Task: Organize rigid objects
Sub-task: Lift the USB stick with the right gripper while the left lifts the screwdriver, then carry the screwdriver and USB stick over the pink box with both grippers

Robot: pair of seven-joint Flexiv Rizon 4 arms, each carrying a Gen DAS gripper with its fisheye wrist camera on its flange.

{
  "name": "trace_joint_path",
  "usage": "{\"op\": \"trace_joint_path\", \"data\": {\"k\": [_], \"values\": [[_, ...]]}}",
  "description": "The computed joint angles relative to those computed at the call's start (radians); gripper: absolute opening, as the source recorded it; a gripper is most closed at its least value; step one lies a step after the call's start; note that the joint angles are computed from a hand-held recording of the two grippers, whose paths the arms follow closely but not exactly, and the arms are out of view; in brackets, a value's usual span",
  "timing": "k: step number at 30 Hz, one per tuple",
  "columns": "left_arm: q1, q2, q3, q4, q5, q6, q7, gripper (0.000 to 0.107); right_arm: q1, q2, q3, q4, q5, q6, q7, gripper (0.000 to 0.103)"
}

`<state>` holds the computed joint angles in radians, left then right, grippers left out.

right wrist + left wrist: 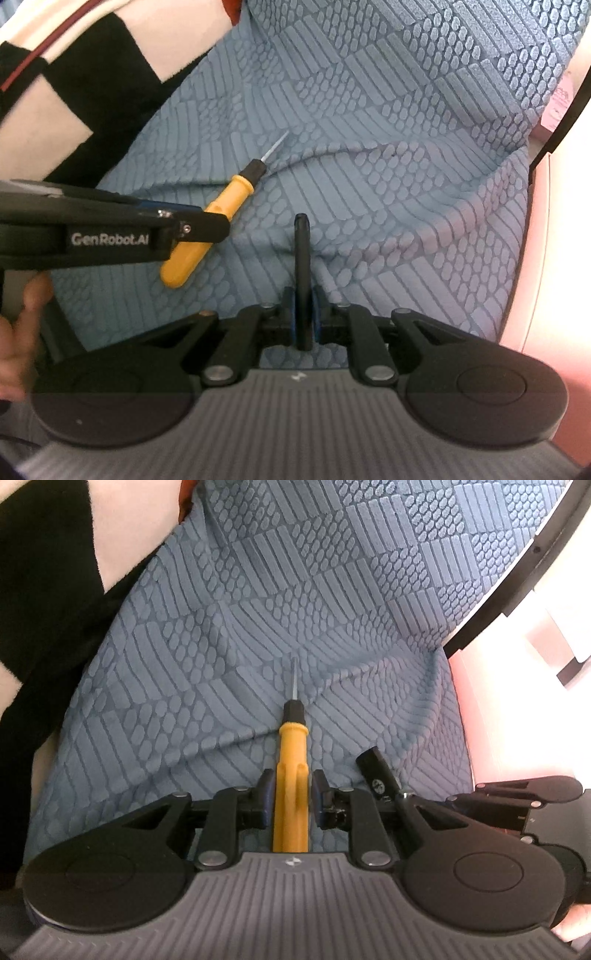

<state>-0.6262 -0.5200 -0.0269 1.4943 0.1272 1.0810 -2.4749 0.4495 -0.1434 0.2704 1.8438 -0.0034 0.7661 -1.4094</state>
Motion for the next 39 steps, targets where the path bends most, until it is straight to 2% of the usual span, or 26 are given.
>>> {"op": "trace_joint_path", "data": {"k": [15, 19, 26, 35, 39], "values": [[-0.024, -0.044, 0.031, -0.084, 0.066, -0.049, 0.014, 0.025, 0.012, -0.031, -0.01, 0.058, -0.098, 0.193, 0.075, 0.013], [-0.031, -0.054, 0.036, -0.112, 0.09, -0.078, 0.034, 0.026, 0.027, -0.017, -0.024, 0.081, -0.182, 0.189, 0.155, 0.013], [-0.024, -0.072, 0.025, -0.142, 0.088, -0.105, 0.075, 0.025, 0.012, 0.022, -0.031, 0.125, -0.272, 0.211, 0.224, 0.012], [-0.037, -0.101, 0.037, -0.206, 0.109, -0.169, 0.091, 0.025, 0.016, 0.034, -0.017, 0.147, -0.295, 0.193, 0.27, 0.012], [-0.05, -0.112, 0.049, -0.238, 0.138, -0.208, 0.101, 0.021, 0.023, 0.034, -0.014, 0.153, -0.305, 0.194, 0.291, 0.012]]}}
